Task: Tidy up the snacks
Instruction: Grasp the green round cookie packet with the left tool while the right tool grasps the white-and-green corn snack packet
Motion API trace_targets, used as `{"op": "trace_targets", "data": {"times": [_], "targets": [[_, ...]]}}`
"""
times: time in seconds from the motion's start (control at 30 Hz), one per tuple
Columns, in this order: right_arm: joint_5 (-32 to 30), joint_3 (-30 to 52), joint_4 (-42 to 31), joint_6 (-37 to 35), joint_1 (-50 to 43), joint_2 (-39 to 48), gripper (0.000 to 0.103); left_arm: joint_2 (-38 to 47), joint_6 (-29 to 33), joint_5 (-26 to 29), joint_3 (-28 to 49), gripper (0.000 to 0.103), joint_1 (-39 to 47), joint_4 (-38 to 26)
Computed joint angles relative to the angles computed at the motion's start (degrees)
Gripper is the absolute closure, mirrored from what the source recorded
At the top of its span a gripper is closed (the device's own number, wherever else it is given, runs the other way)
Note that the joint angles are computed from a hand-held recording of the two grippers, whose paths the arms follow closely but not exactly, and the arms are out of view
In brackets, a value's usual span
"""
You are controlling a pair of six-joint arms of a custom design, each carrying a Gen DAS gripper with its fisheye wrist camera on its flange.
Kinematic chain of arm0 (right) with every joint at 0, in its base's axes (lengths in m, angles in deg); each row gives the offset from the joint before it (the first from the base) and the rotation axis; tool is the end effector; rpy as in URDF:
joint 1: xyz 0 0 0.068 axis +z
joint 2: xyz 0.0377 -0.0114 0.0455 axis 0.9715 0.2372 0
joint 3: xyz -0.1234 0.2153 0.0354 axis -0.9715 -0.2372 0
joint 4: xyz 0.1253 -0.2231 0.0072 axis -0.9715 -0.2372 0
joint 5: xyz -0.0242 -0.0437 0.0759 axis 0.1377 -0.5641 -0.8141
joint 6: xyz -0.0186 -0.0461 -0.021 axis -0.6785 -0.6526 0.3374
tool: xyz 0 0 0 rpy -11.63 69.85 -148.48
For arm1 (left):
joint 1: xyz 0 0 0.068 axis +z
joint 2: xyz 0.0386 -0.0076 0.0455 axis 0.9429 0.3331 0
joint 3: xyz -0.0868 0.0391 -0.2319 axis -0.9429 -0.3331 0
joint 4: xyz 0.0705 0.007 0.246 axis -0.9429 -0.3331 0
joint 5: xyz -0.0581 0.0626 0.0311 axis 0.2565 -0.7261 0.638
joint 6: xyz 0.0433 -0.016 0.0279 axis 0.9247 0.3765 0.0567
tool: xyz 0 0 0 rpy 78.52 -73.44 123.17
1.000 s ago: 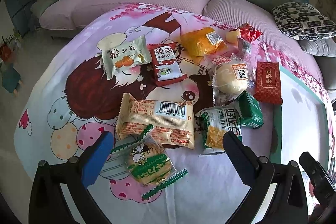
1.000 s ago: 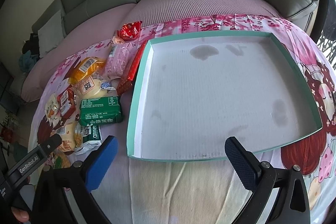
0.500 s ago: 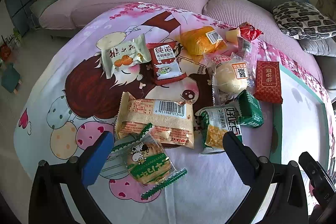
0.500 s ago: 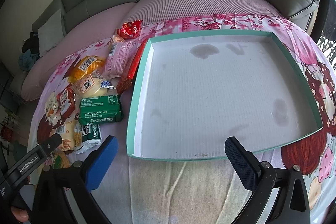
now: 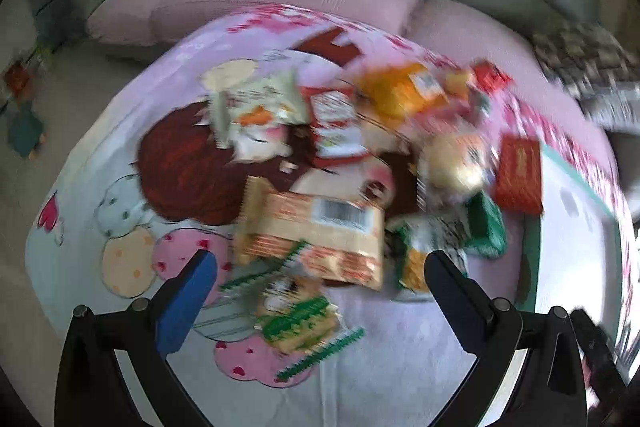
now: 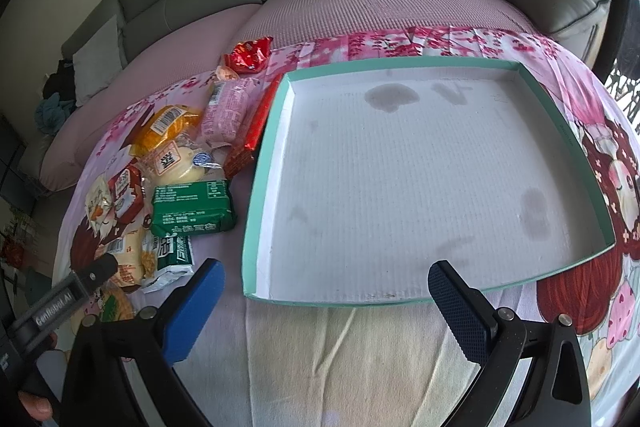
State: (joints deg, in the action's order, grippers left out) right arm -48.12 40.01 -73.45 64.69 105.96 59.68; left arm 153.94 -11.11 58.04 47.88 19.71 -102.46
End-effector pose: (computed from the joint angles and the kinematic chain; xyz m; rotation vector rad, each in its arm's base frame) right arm 0.1959 0.1071 0.1686 0.0562 2.5868 0.2511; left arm 0.1576 -0.1674 0.1629 -0.6694 2.5371 0.0515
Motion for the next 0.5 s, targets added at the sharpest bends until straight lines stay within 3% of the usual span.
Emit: {"op": "trace_targets", "data": {"times": [0.13, 0.33, 0.5], "targets": [[-0.5, 0.4, 3.0, -0.8, 4.3, 0.9, 0.0, -5.9, -5.9, 0.1, -4.1, 0.0, 2.8, -3.3], [-2.2, 3.7, 7.4, -1.7, 11.1, 7.6, 0.0, -10.6, -8.3, 2.2, -8.5, 0.0, 4.2, -3.6], [-2.0, 6.6, 8.5, -1.5, 14.8, 13.6, 0.0, -14.4, -6.8, 8.6, -14.4, 0.0, 5.7, 2.8]]}}
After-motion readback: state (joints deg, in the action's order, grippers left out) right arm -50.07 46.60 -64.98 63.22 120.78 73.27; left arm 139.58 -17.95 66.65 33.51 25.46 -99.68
